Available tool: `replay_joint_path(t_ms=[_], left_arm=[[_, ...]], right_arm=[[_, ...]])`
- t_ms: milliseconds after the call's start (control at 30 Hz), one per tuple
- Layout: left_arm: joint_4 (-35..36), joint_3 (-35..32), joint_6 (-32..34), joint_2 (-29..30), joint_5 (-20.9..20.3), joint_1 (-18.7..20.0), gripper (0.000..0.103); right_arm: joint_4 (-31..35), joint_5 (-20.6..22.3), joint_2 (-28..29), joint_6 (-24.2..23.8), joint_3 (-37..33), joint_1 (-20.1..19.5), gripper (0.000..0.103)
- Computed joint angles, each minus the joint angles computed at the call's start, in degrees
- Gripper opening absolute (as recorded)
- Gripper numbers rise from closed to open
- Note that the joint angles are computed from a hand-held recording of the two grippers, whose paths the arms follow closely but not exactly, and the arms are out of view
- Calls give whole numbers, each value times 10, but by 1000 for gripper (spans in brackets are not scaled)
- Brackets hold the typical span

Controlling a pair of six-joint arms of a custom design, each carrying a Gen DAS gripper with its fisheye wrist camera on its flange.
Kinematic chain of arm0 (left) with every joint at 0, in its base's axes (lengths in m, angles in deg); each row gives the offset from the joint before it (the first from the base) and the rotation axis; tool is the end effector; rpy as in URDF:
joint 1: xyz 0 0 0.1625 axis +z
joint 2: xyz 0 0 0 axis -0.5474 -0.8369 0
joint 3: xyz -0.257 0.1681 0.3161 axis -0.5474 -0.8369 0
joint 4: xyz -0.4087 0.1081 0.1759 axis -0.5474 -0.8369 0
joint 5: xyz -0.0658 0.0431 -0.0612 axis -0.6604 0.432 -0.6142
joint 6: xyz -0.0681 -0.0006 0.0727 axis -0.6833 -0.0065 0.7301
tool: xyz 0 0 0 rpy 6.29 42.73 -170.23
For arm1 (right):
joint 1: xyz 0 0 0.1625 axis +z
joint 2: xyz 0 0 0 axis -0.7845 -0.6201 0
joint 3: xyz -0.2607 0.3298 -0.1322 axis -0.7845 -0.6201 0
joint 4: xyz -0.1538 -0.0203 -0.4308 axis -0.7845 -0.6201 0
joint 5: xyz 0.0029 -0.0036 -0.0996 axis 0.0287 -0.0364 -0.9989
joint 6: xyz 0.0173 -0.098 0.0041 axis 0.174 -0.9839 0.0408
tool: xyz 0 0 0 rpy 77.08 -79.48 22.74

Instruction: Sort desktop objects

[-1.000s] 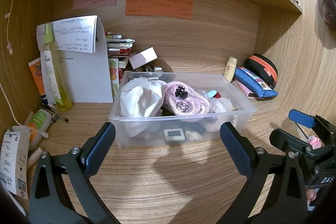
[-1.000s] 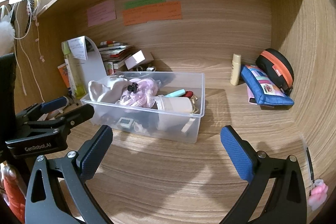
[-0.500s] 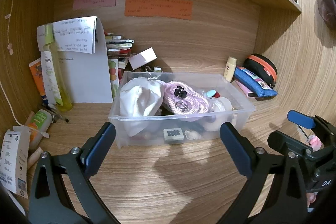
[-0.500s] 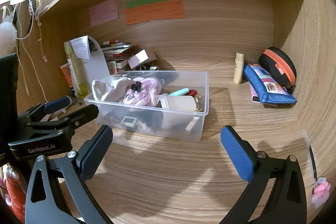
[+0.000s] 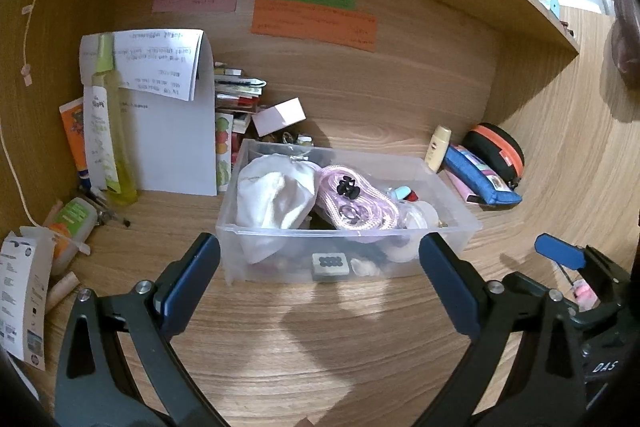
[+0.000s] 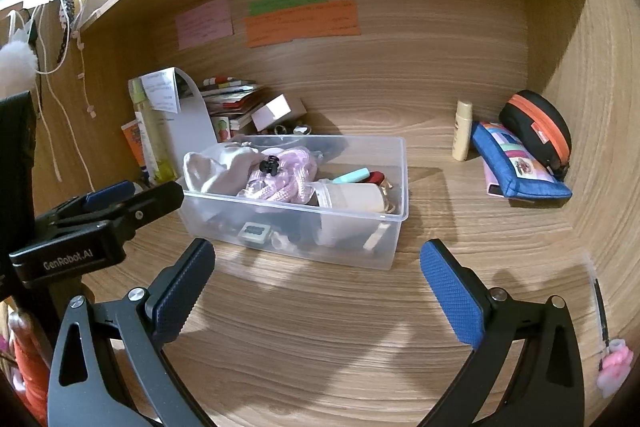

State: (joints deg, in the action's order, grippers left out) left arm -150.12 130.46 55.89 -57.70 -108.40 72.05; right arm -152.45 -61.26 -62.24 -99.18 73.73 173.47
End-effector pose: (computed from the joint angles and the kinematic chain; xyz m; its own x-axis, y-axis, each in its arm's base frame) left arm -0.1042 -0.3521 0.2732 -0.7983 0.1939 -0.5701 0.5825 0.4891 -0.6493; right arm 0.2956 -0.3268 0.0538 -0.7434 -0.2899 0.6028 -0.6555 0.4947 -0.5705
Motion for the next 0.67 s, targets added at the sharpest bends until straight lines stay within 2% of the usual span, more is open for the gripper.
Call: replay_joint_path(t_ms=[667], left_arm=[[-3,6,15,1,-4,-1,101]], right_arm=[[7,3,-2,11,-3,1,102]])
